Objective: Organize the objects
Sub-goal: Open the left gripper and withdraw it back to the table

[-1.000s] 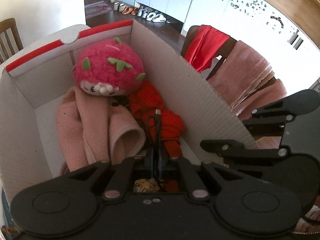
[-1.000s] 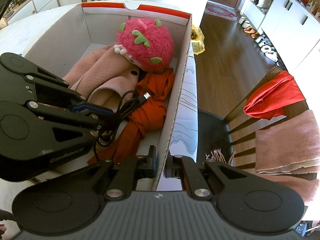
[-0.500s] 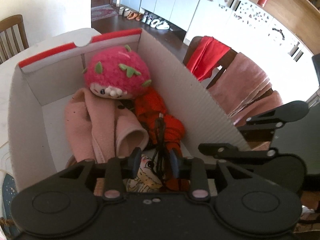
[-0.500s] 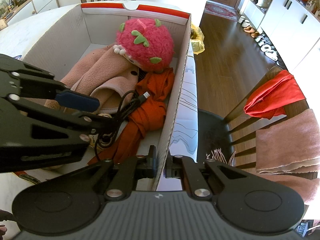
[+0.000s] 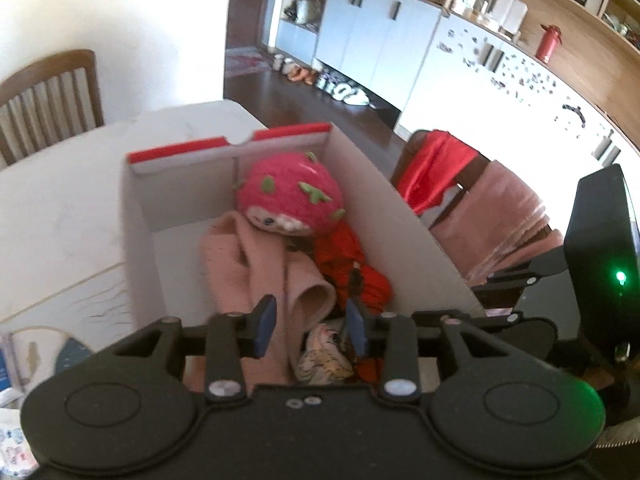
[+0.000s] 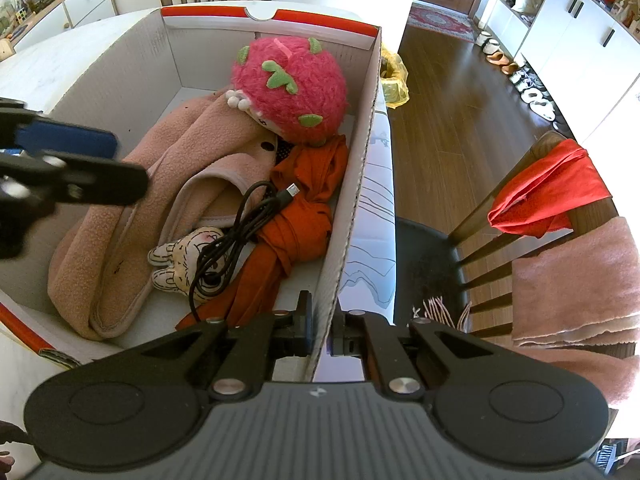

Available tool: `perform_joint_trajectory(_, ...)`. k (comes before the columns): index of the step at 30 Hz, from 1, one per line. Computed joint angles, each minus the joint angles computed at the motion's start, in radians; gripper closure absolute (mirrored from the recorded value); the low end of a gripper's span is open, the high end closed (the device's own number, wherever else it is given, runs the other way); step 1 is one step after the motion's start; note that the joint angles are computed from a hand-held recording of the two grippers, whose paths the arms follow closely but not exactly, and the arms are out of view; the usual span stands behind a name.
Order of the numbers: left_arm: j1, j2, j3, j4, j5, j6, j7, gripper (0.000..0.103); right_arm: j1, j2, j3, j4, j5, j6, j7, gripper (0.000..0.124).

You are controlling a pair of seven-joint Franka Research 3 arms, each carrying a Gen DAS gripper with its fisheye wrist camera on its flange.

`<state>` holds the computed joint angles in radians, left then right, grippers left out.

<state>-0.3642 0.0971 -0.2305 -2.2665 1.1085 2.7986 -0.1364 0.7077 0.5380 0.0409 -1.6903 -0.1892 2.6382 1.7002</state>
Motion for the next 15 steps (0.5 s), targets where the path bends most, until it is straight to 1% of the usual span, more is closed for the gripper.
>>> perform_joint_trajectory(2, -0.005, -0.029, -0.003, -0.021, 0.014, -0.036, -0.025, 0.065, -0.001, 0.002, 0.000, 0.001, 0.001, 0.001, -0.001, 0.118)
perform_joint_trajectory(5, 0.004, -0.075, -0.014, -0.061, 0.024, -0.054, -0.058, 0.062, 0.000, 0.001, -0.001, 0.000, 0.001, 0.001, 0.000, 0.118)
perform_joint_trajectory(8, 0.014, -0.116, -0.032, -0.095, 0.019, -0.087, -0.077, 0.054, -0.002, 0.001, 0.001, 0.000, 0.003, 0.001, -0.005, 0.118)
perform_joint_trajectory(10, 0.019, -0.140, -0.045, -0.115, 0.022, -0.110, -0.100, 0.045, -0.001, 0.001, 0.001, 0.000, 0.004, 0.001, -0.005, 0.118)
perform_joint_trajectory(15, 0.033, -0.201, -0.071, -0.166, 0.021, -0.138, -0.147, 0.040, -0.001, 0.001, 0.001, -0.001, 0.004, 0.002, -0.007, 0.118)
